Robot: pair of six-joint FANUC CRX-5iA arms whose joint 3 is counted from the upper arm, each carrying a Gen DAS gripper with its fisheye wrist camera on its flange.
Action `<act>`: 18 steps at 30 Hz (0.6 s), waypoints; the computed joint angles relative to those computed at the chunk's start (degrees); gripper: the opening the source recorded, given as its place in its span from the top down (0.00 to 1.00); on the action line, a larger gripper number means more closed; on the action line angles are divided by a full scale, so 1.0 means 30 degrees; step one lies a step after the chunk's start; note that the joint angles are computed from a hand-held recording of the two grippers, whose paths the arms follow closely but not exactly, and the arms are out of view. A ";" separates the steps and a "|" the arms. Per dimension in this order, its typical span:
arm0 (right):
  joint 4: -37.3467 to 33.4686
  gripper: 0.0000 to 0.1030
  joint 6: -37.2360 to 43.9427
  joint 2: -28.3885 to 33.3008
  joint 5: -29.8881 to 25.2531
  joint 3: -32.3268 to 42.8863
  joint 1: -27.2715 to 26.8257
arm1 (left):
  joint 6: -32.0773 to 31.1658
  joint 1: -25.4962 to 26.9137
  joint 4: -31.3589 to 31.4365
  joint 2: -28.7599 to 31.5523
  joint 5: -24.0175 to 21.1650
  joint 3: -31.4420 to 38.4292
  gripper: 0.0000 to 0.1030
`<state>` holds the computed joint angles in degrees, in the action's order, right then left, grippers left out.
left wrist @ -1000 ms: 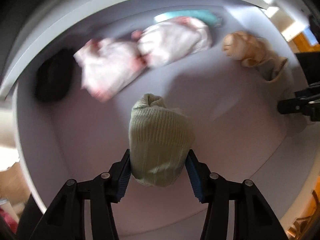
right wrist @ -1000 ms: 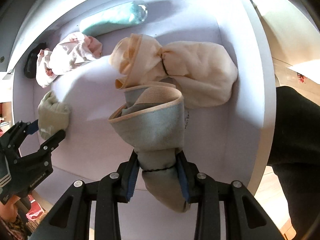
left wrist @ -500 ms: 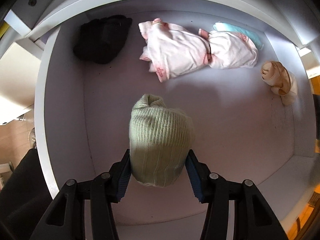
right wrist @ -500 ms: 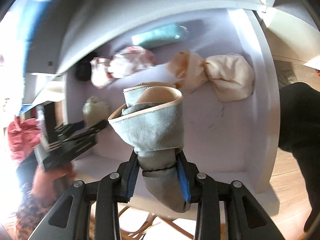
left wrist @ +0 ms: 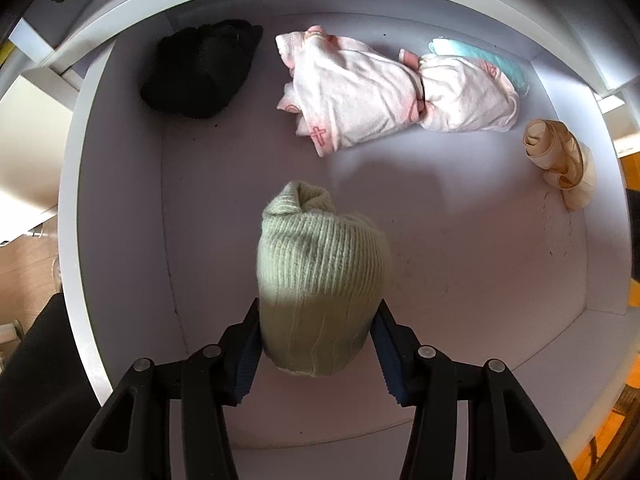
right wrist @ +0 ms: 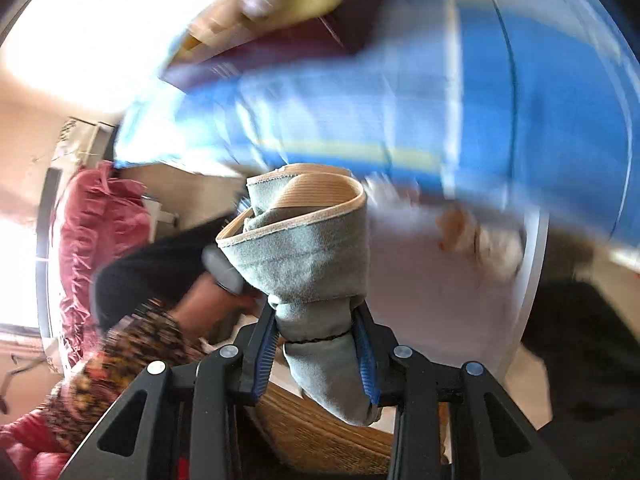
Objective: Organize soft objects
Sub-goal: 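Carry the grey-green folded cloth over the red box with the right tool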
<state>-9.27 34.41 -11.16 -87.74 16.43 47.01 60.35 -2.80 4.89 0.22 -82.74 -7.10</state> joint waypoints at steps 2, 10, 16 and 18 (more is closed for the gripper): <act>0.0529 0.66 0.0880 0.1001 -0.0429 0.1991 -0.0342 | 0.0112 -0.0016 0.0083 0.0073 -0.0121 0.0142 0.50; 0.2076 0.66 0.2182 0.5635 -0.2207 0.9283 -0.2433 | -0.0035 0.0102 0.0142 0.0220 -0.0016 0.0055 0.50; 0.2636 0.66 0.2461 0.9482 -0.3344 1.4050 -0.3966 | -0.0013 0.0210 0.0296 0.0317 0.0041 -0.0055 0.50; 0.2641 0.66 0.2245 1.0379 -0.3647 1.5025 -0.4253 | -0.0028 0.0286 0.0375 0.0346 0.0026 -0.0083 0.50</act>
<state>-1.35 41.15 19.98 -98.69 61.51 34.25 60.27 -1.94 6.01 1.26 -82.66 -7.35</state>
